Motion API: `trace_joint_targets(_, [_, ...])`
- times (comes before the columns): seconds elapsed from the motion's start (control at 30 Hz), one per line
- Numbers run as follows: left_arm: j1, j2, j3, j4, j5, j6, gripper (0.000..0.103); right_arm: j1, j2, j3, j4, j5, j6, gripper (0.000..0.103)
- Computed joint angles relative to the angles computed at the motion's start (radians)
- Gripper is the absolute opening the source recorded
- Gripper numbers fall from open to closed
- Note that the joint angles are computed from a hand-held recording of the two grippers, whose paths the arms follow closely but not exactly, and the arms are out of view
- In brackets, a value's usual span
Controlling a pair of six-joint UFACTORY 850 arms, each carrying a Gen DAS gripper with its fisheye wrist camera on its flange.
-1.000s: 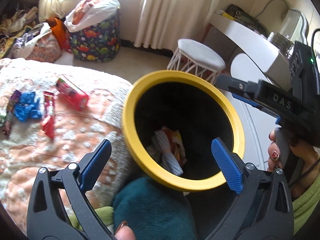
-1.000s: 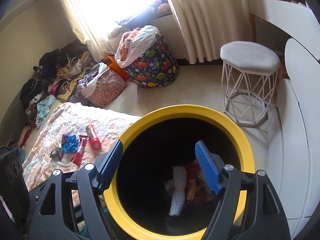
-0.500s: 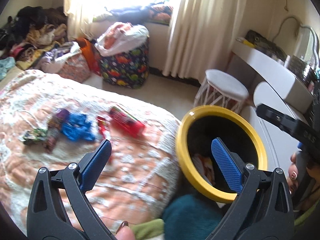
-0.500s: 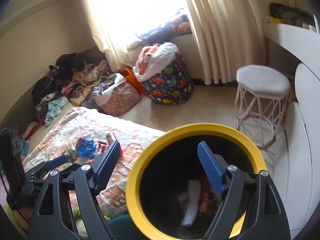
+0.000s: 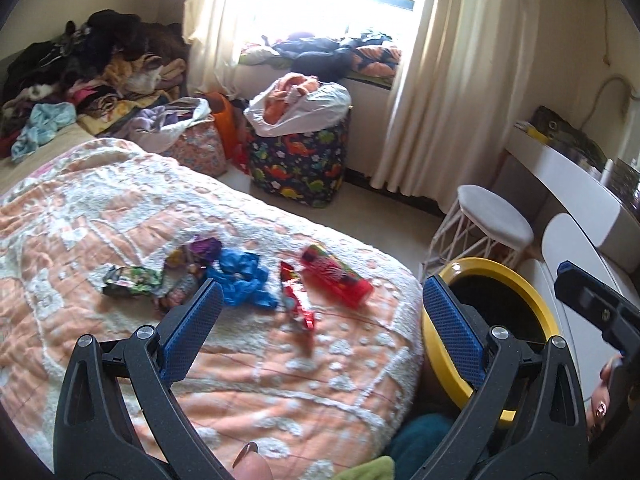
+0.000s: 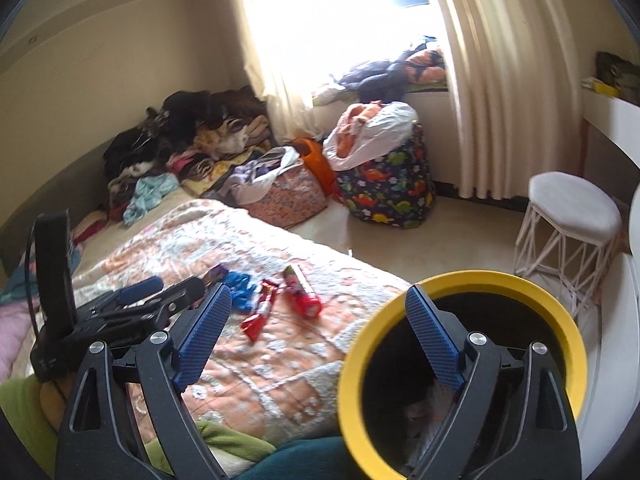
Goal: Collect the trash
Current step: 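Move both tools back over the bed toward the remaining wrappers, then grasp the brown Energy bar wrapper with the left tool while the right tool grasps the red wrapper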
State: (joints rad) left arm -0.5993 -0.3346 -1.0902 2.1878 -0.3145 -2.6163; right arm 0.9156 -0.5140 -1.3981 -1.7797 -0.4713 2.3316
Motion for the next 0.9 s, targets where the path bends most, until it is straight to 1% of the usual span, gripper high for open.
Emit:
trace_joint_targets(0.3, [0.071,0.015,0.051,-0.019,0.003,-0.058,0.092,0.007,-0.117,-0.172,0.177,0.067,-0.263,0.086])
trace_joint_targets(0.5, [0.122,0.02,0.081,-0.005,0.018,-0.097,0.092,-0.003,-0.187,-0.267,0.29,0.12,-0.395,0.086])
trace_joint_targets(0.6, [0.143,0.015,0.09,0.024,0.029,-0.139,0.091,-0.007,-0.226,-0.32,0.386,0.138,-0.498,0.086])
trace_joint_targets(0.63, [0.15,0.011,0.092,0.036,0.037,-0.155,0.089,-0.008,-0.241,-0.342,0.431,0.143,-0.545,0.086])
trace_joint_targets(0.7, [0.166,-0.001,0.09,0.048,0.058,-0.171,0.081,-0.012,-0.261,-0.368,0.489,0.155,-0.601,0.086])
trace_joint_targets(0.73, [0.173,-0.005,0.091,0.066,0.069,-0.189,0.079,-0.013,-0.271,-0.381,0.526,0.159,-0.637,0.086])
trace_joint_targets(0.77, [0.179,-0.01,0.089,0.079,0.078,-0.202,0.072,-0.016,-0.286,-0.402,0.582,0.165,-0.693,0.086])
trace_joint_targets(0.87, [0.193,-0.034,0.077,0.1,0.108,-0.222,0.066,-0.02,-0.317,-0.44,0.704,0.174,-0.818,0.086])
trace_joint_targets(0.9, [0.199,-0.044,0.07,0.114,0.119,-0.233,0.06,-0.022,-0.328,-0.456,0.752,0.175,-0.867,0.086])
